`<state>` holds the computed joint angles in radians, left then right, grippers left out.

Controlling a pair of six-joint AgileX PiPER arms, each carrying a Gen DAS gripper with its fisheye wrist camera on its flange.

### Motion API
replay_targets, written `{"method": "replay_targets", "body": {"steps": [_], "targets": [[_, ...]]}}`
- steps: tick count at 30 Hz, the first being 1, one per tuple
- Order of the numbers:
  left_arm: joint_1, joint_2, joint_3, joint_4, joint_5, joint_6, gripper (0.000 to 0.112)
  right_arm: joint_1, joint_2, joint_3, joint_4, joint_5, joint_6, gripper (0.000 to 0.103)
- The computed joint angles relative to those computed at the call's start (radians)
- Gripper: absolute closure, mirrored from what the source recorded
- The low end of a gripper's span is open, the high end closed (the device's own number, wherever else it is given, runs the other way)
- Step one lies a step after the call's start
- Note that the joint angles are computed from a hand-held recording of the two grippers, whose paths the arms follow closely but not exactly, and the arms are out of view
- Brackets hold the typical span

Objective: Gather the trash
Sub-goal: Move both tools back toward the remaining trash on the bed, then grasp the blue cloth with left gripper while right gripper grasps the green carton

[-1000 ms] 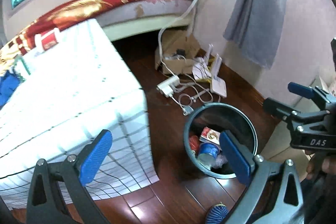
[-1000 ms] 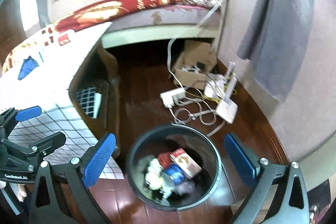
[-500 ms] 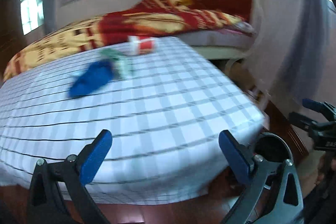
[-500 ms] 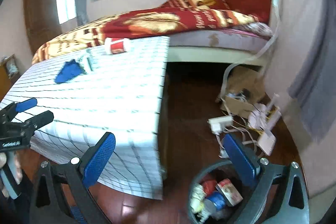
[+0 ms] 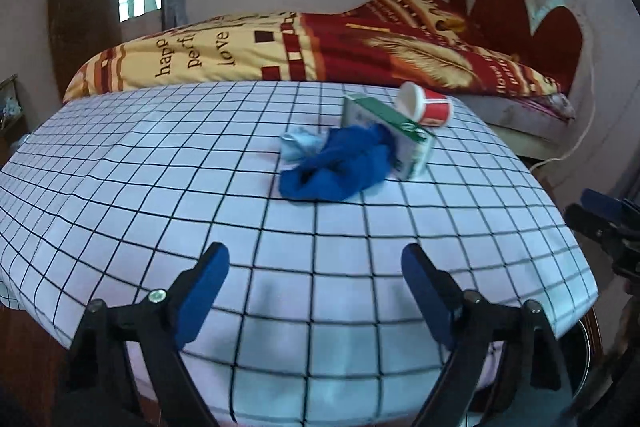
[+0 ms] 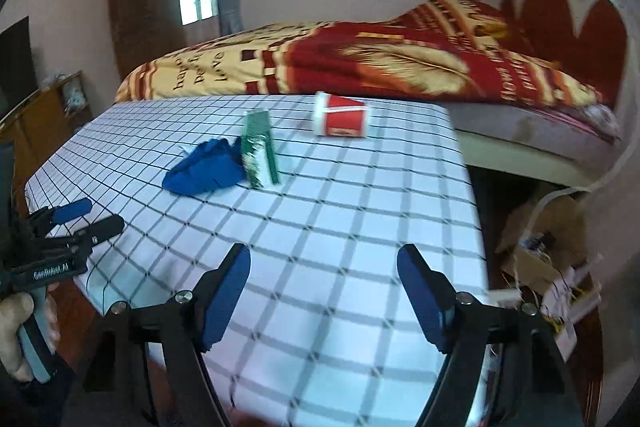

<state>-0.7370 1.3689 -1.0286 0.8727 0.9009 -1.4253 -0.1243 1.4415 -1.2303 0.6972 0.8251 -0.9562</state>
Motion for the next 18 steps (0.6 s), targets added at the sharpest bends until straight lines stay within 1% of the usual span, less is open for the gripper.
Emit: {"method": "replay_targets", "body": {"steps": [3,6,10,12,14,17,18], "targets": [[0.066,0.020,-0.011,-0.026,-0.048,0.052,0.027,0.109,0.101,-0.092,-0.048,-0.037,0.080,0.026],[0.132,0.057,-0.041,-0.060,-0.093,0.113,0.031,0.209,0.207,-0.192,-0.111,-0.061,0.151,0.032],[0.199,0.092,-0.069,-0.092,-0.134,0.164,0.031,0.289,0.339,-0.331,-0.190,-0.066,0.235,0.035],[0.221,0.104,-0.078,-0.107,-0.151,0.182,0.031,0.313,0.405,-0.412,-0.211,-0.051,0.273,0.036],[0.244,0.118,-0.087,-0.129,-0.169,0.208,0.031,0.337,0.472,-0.497,-0.244,-0.032,0.317,0.042],[0.261,0.145,-0.106,-0.151,-0.180,0.235,0.031,0.351,0.549,-0.596,-0.260,0.010,0.343,0.054],[0.263,0.151,-0.110,-0.159,-0.185,0.240,0.031,0.349,0.566,-0.618,-0.252,0.032,0.339,0.062]]}}
